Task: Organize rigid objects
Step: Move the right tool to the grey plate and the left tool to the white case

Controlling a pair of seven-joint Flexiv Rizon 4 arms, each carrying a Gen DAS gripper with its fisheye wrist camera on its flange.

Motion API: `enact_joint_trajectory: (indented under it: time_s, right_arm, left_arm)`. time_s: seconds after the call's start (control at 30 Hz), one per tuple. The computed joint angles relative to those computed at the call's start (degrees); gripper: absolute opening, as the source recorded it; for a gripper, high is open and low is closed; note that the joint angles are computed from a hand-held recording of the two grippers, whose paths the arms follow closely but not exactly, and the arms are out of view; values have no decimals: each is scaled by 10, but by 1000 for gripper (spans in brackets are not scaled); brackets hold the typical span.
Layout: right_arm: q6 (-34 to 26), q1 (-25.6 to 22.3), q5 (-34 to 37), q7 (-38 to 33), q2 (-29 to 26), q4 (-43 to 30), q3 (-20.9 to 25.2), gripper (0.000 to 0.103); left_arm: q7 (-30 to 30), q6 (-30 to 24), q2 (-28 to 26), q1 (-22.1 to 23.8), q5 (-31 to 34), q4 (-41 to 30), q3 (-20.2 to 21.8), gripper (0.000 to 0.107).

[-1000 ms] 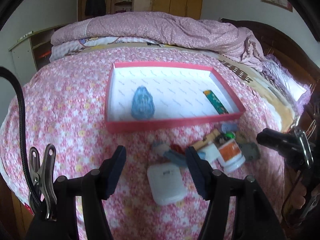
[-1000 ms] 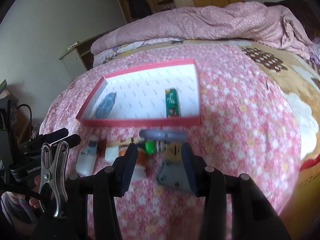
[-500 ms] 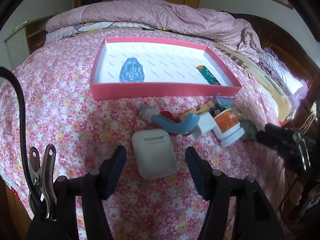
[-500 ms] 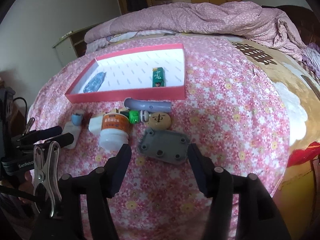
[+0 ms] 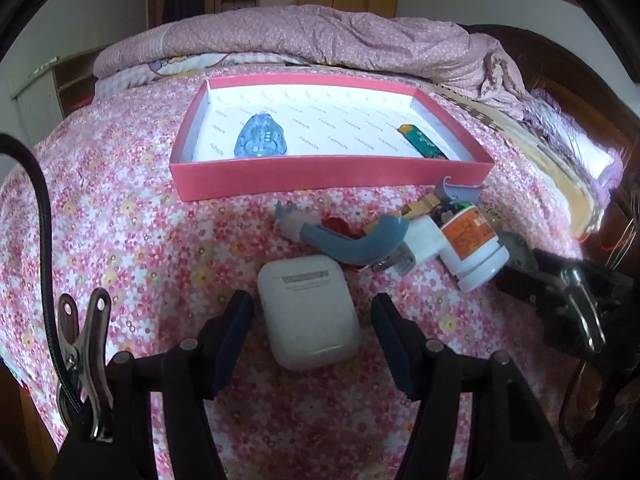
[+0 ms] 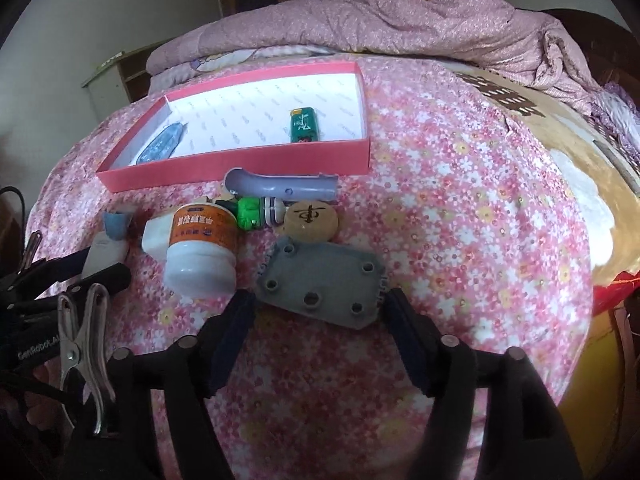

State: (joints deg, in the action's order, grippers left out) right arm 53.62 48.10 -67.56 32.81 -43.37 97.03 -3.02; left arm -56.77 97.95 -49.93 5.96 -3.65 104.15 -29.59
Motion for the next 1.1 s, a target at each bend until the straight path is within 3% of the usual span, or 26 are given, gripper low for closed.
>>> enact_joint_trajectory:
  time_s: [0.13, 0.4, 0.53, 0.63, 0.9, 1.1]
  right_arm:
    - [-16, 5, 3, -6, -9, -12, -1, 78]
    - [-43, 14, 26, -45, -21, -32, 0, 84]
    - [-41, 15, 19, -40, -21, -31, -7, 83]
    - [-50, 18, 14, -34, -20, -30, -9, 72]
    - [-50, 17, -14, -17, -19, -23, -8, 72]
    - [-58, 18, -17, -15, -20, -25, -4, 72]
  left_arm:
    - [-4, 32, 0, -40, 9, -4, 43, 71]
    - [-27, 45, -4, -40, 25, -6, 47, 71]
    - [-40, 40, -6, -17, 24, -3, 26, 57]
    - [-43, 34, -12, 15, 29, 1, -6, 51]
    - [-38, 39, -28, 46, 52, 5, -41, 55]
    - [-40, 50, -20, 22, 55, 4, -13, 55]
